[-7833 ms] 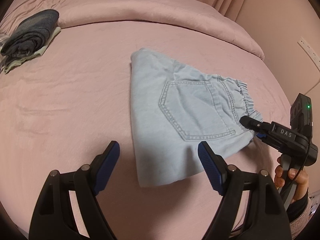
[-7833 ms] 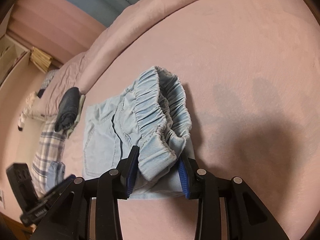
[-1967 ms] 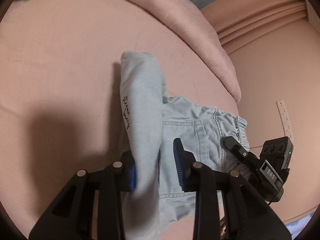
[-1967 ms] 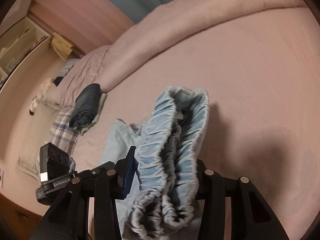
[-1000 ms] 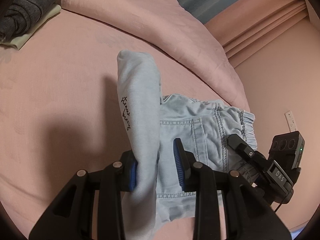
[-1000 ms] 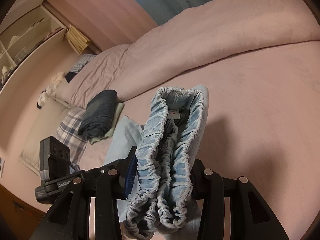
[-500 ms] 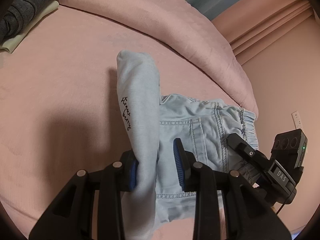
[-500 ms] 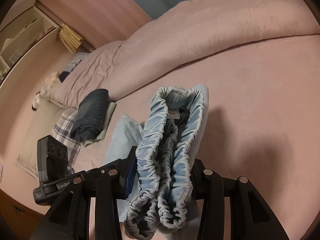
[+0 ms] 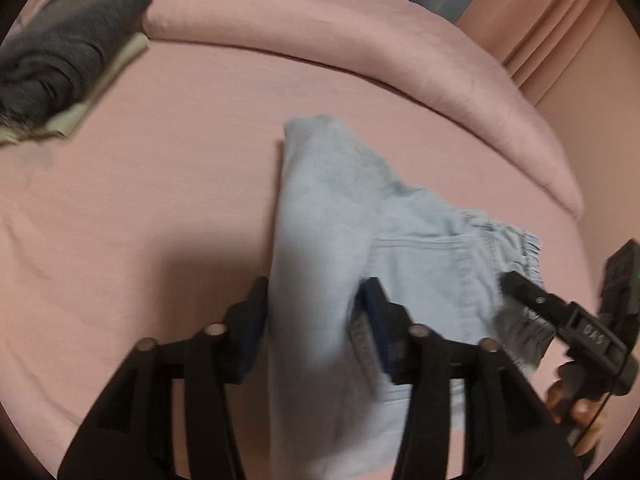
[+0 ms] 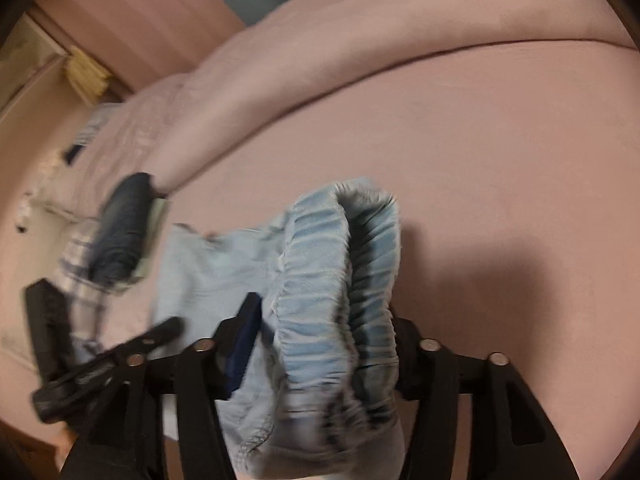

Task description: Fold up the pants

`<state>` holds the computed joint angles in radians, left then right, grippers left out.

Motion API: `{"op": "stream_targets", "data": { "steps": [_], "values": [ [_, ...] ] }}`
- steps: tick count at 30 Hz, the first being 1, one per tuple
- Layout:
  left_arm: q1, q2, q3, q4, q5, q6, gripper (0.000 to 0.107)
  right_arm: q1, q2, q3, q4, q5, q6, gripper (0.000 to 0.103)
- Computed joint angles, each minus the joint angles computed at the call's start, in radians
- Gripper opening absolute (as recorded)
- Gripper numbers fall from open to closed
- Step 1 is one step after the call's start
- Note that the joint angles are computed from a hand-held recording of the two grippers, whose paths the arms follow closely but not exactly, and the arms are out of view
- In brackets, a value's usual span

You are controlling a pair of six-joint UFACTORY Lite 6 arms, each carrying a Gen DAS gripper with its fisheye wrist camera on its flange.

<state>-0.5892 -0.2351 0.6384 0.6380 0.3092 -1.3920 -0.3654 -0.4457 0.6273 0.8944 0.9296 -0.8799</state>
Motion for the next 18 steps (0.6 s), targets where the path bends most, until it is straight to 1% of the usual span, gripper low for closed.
{"op": "stream_targets", "data": {
  "steps": [1,2,5,9,12,13,15,16,17,18],
  "values": [
    [-0.024,-0.008,-0.001,0.061,0.037,-0.054,0.052,-0.001,-0.014,-0.006,-0.024,-0.02,0.009,0.065],
    [-0.037,-0.014,-0.002,0.085,0.056,-0.073,0.055,-0.007,-0.036,-0.015,-0.041,-0.036,0.007,0.066],
    [-0.085,-0.028,-0.001,0.138,0.128,-0.121,0.055,-0.032,-0.094,-0.021,-0.081,-0.046,-0.004,0.066],
    [-0.128,-0.042,-0.005,0.203,0.183,-0.172,0.056,-0.016,-0.185,-0.03,-0.149,-0.084,0.033,0.066],
    [-0.162,0.006,0.007,0.262,0.203,-0.231,0.057,-0.004,-0.266,-0.064,-0.167,-0.088,0.02,0.066],
    [-0.165,0.031,0.011,0.26,0.204,-0.233,0.057,0.017,-0.269,-0.073,-0.196,-0.106,0.035,0.066],
    [-0.156,0.094,0.029,0.248,0.186,-0.22,0.06,0.13,-0.232,-0.097,-0.33,-0.193,0.159,0.066],
    [-0.158,0.118,0.041,0.236,0.2,-0.212,0.061,0.153,-0.189,-0.098,-0.359,-0.205,0.185,0.066],
    [-0.167,0.125,0.043,0.23,0.215,-0.216,0.062,0.139,-0.146,-0.094,-0.347,-0.194,0.179,0.066],
    [-0.184,0.11,0.041,0.232,0.241,-0.229,0.062,0.109,-0.145,-0.088,-0.321,-0.165,0.162,0.066]
  ]
}}
